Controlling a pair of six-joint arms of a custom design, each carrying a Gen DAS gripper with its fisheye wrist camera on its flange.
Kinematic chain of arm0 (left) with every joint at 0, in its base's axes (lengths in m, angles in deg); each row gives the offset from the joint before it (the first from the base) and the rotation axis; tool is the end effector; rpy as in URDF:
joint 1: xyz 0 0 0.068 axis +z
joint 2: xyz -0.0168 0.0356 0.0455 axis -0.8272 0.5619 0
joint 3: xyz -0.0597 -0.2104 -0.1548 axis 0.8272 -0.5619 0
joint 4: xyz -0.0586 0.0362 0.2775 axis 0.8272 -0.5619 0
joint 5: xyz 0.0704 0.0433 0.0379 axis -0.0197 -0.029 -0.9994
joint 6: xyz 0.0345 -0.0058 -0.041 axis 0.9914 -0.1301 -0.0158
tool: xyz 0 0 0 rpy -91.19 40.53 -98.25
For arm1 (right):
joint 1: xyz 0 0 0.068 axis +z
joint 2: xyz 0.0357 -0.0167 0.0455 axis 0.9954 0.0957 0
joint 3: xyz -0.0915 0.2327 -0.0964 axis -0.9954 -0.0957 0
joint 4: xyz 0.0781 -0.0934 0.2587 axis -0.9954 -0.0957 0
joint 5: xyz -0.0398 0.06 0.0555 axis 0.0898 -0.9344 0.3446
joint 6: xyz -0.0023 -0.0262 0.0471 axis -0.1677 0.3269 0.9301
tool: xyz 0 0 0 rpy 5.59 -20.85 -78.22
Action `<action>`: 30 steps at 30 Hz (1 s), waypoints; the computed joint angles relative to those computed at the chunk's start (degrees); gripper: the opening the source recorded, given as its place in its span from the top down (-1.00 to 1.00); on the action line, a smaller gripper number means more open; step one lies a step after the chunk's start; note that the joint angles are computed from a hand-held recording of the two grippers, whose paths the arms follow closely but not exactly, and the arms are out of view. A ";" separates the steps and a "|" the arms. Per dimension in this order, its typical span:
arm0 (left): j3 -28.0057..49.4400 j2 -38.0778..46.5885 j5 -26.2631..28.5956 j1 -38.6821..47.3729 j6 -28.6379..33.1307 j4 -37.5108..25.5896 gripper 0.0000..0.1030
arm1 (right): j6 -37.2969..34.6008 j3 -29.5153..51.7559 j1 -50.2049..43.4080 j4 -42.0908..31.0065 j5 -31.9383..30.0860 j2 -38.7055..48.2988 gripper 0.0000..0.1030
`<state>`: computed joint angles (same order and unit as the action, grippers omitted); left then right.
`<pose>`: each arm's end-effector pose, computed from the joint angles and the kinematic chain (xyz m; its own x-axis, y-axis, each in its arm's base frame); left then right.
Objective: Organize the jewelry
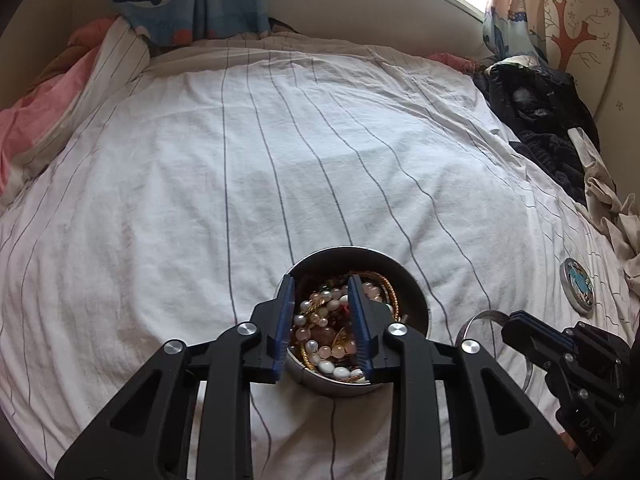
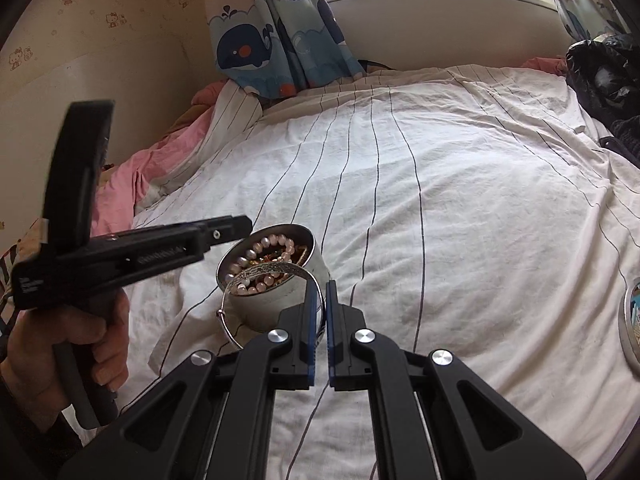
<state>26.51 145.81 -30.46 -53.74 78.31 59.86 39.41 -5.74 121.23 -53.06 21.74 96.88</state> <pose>0.3984 -0.0049 0.1337 -0.6388 0.4055 -0.6538 0.6439 0.7468 -0.1660 0.2166 0.1398 0.1342 -0.5751 0.3431 -0.7427 0.2357 0.9388 0.2511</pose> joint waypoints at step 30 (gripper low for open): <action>-27.64 -15.35 2.34 19.71 15.75 11.21 -0.67 | 19.58 5.37 15.34 -16.97 10.47 7.44 0.04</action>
